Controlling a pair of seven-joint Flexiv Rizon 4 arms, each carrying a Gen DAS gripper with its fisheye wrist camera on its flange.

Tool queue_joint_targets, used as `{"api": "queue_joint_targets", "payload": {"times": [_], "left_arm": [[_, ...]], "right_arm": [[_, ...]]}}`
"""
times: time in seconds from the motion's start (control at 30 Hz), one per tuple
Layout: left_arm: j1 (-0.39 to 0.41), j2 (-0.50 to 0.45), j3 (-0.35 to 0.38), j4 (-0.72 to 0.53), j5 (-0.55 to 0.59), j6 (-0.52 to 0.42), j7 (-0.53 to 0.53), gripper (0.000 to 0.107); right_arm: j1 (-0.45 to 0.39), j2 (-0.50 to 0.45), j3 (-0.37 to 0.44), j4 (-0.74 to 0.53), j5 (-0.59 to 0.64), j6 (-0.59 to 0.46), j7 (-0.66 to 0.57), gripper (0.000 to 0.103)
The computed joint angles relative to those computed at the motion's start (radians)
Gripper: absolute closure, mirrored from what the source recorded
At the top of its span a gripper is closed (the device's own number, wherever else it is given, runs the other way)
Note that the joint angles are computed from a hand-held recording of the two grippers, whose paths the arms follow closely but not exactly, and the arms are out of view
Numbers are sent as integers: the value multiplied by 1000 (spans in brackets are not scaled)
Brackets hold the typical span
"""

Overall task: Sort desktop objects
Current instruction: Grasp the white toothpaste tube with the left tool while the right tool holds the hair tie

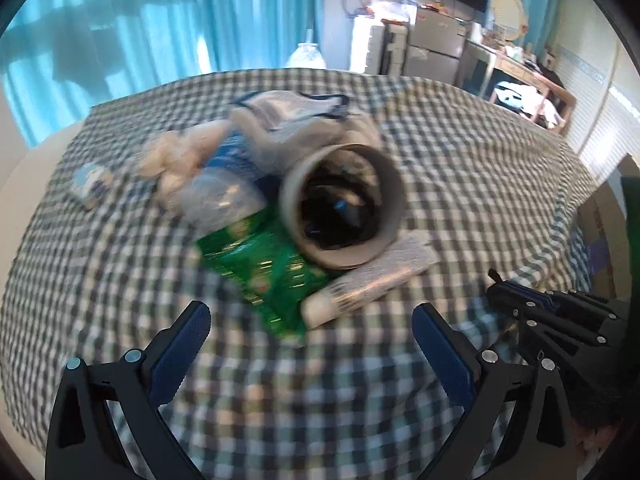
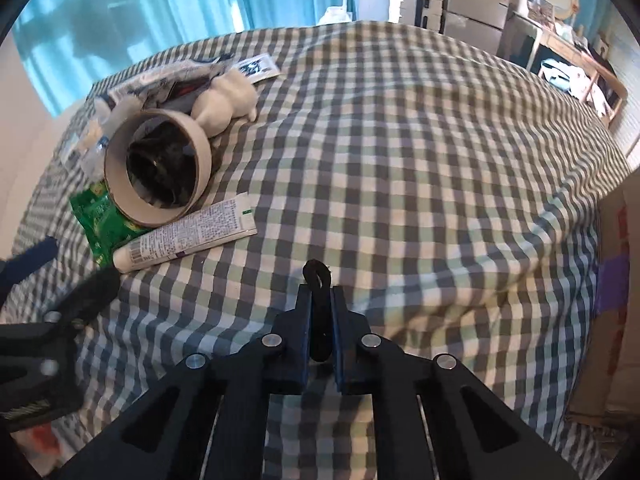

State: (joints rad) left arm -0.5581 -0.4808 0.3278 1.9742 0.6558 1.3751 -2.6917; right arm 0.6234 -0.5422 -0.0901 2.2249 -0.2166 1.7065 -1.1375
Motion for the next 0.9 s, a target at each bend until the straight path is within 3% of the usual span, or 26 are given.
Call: {"api": "queue_joint_targets", "payload": {"times": [0.07,0.23,0.33,0.4,0.47,0.53,0.63,0.73,0.8,0.87,0.9], "left_arm": [[14,-15,-28,-27,-10,-24,55,4],[108,-43,-130,-42,-89,9,276,8],[142,-65,-158,-45,-125,78,382,9],[222,-82,-240,-26,-189,127,477,9],[276,-103,-302,-24,-250,103,554,9],[258,-122,-290,-42,-277,55,592,9],[243,-133,-285,-34,-304,62,645,9],[296,-118,-352,15,-370,99,717,28],[304,-105,-365,41,-405,107,742,52],[319,-94,-383,61,-441,106,775,70],[330,-91,-396,69,-463,102,792,71]], "right_arm": [[-78,8,74,-7,2,-7,-2,95],[-95,21,72,-1,13,2,13,95],[-222,16,197,-19,14,-19,14,94],[-252,11,223,-25,12,-19,14,94],[-272,9,243,-28,10,-23,14,94],[-297,7,268,-30,9,-23,11,94],[-332,4,302,-29,9,-26,9,94],[-352,-3,323,-36,12,-26,11,94],[-361,-9,334,-43,10,-28,10,94],[-355,-4,328,-37,12,-20,12,94],[-369,-5,343,-38,10,-23,9,94]]}}
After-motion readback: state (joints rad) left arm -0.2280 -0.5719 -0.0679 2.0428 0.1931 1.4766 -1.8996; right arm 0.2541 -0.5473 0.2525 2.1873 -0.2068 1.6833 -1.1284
